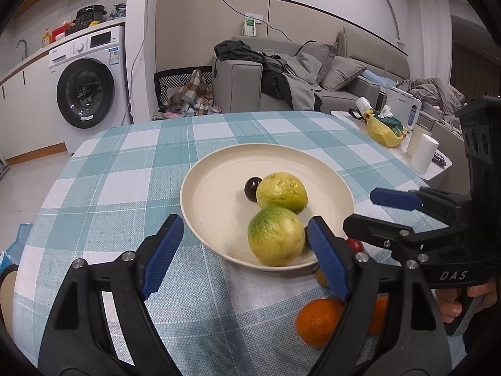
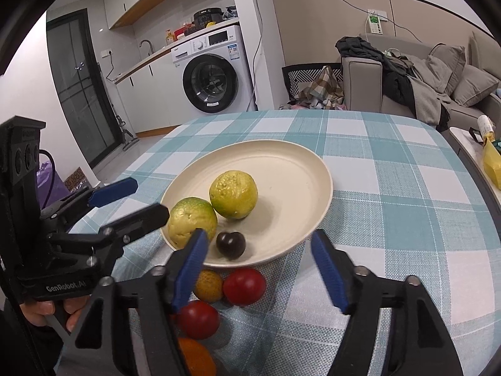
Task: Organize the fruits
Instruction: 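Open the left tool onto the plate while the right tool releases the plum there, then withdraw both open tools from the plate toward the loose oranges and tomatoes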
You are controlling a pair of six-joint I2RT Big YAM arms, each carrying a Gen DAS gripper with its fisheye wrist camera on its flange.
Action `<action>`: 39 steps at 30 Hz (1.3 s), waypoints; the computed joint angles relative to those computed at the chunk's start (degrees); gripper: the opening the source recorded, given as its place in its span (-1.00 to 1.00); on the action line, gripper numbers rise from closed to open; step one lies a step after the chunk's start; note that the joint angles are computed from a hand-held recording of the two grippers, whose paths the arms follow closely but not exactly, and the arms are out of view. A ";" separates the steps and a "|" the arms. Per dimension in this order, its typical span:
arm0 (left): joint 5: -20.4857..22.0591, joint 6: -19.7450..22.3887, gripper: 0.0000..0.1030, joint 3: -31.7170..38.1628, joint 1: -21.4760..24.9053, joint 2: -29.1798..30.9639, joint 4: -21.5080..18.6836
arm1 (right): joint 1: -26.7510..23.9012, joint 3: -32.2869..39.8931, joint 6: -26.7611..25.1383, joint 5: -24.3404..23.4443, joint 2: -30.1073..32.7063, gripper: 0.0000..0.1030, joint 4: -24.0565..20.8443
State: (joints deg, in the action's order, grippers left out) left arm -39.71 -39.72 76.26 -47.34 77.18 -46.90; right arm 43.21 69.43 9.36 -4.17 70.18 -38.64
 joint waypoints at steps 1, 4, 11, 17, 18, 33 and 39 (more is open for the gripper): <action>-0.11 0.01 0.55 0.06 -0.10 0.03 -0.14 | -0.05 -0.09 0.05 0.04 -0.13 0.51 0.05; -1.14 -0.06 0.57 0.09 -0.63 -0.03 -0.38 | -0.06 -0.24 0.08 0.48 -0.42 0.69 -0.17; -2.74 -0.33 0.60 -0.17 -1.75 -0.53 -1.30 | 0.03 -0.75 -0.17 0.25 -1.12 0.98 -0.18; -4.69 -2.60 0.69 -1.03 -2.83 -1.84 -2.57 | 0.87 -1.36 -1.46 2.08 -1.78 0.99 0.13; -5.05 -3.31 0.74 -1.19 -2.98 -2.10 -2.80 | 0.85 -1.45 -1.44 2.01 -1.88 0.99 0.20; -7.52 -6.67 0.97 -3.29 -4.85 -4.86 -3.26 | -0.08 -3.20 -1.17 1.82 -4.77 1.00 0.09; -7.77 -7.75 0.97 -3.78 -5.89 -5.78 -3.75 | 0.06 -3.92 -1.33 2.14 -6.00 1.00 -0.35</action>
